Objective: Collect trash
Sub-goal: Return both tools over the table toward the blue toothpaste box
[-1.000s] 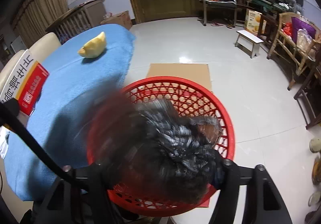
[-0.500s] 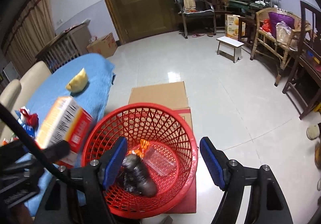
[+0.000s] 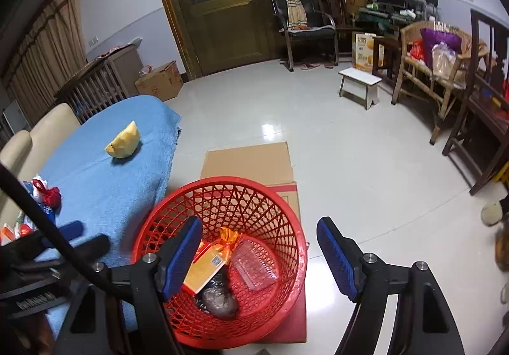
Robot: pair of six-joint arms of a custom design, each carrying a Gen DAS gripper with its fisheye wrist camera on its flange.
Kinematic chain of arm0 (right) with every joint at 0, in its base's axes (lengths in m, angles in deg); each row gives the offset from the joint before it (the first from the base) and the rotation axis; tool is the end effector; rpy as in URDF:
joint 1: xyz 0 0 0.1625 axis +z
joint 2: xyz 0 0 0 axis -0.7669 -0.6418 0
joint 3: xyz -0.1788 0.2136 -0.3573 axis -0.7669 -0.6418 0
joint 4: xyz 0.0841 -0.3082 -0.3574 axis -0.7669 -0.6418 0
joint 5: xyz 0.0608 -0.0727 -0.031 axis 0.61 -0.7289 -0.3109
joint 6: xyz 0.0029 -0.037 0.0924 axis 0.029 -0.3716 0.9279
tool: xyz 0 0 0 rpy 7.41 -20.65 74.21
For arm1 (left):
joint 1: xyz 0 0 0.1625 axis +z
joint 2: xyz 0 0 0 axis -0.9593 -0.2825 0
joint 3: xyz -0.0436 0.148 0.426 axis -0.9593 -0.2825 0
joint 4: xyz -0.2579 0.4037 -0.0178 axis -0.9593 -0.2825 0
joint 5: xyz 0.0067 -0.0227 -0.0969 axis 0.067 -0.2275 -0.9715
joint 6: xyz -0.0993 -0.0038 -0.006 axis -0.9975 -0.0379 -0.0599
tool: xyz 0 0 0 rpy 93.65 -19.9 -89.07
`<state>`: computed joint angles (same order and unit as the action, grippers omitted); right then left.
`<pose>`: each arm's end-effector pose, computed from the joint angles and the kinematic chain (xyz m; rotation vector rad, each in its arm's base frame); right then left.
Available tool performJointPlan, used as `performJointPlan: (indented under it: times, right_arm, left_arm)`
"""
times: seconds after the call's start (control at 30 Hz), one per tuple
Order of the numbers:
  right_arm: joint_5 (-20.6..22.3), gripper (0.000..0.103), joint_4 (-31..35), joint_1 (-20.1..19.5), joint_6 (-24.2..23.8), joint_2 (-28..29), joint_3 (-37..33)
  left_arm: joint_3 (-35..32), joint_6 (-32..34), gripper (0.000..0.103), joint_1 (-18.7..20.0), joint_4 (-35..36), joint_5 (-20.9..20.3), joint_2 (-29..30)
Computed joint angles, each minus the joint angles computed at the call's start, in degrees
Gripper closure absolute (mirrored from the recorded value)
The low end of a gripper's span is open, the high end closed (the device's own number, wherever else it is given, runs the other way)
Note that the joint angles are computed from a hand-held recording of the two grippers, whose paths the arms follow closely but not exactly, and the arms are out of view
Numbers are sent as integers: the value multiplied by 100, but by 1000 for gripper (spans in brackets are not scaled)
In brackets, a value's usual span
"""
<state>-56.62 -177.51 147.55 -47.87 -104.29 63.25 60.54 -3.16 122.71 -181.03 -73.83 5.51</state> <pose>0.1165 -0.3959 0.1045 -0.1316 -2.1681 1.1231 -0.1745 -0.4832 0.0796 0.9352 2.4843 -0.4820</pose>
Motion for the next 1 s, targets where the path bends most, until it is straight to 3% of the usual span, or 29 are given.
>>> performJointPlan:
  times: [0.13, 0.4, 0.7, 1.0]
  right_arm:
    - [-276, 25, -64, 132, -124, 95, -127]
    - [-385, 24, 398, 510, -216, 328, -499]
    - [22, 24, 1650, 1036, -372, 900, -1198]
    - [523, 23, 2691, 1473, -625, 1584, -1944]
  left_arm:
    - [186, -59, 31, 151, -176, 322, -398]
    - [453, -264, 29, 732, -428, 843, -1348]
    - [525, -598, 29, 1618, -491, 1415, -2157]
    - [484, -894, 28, 2214, -482, 1766, -2488]
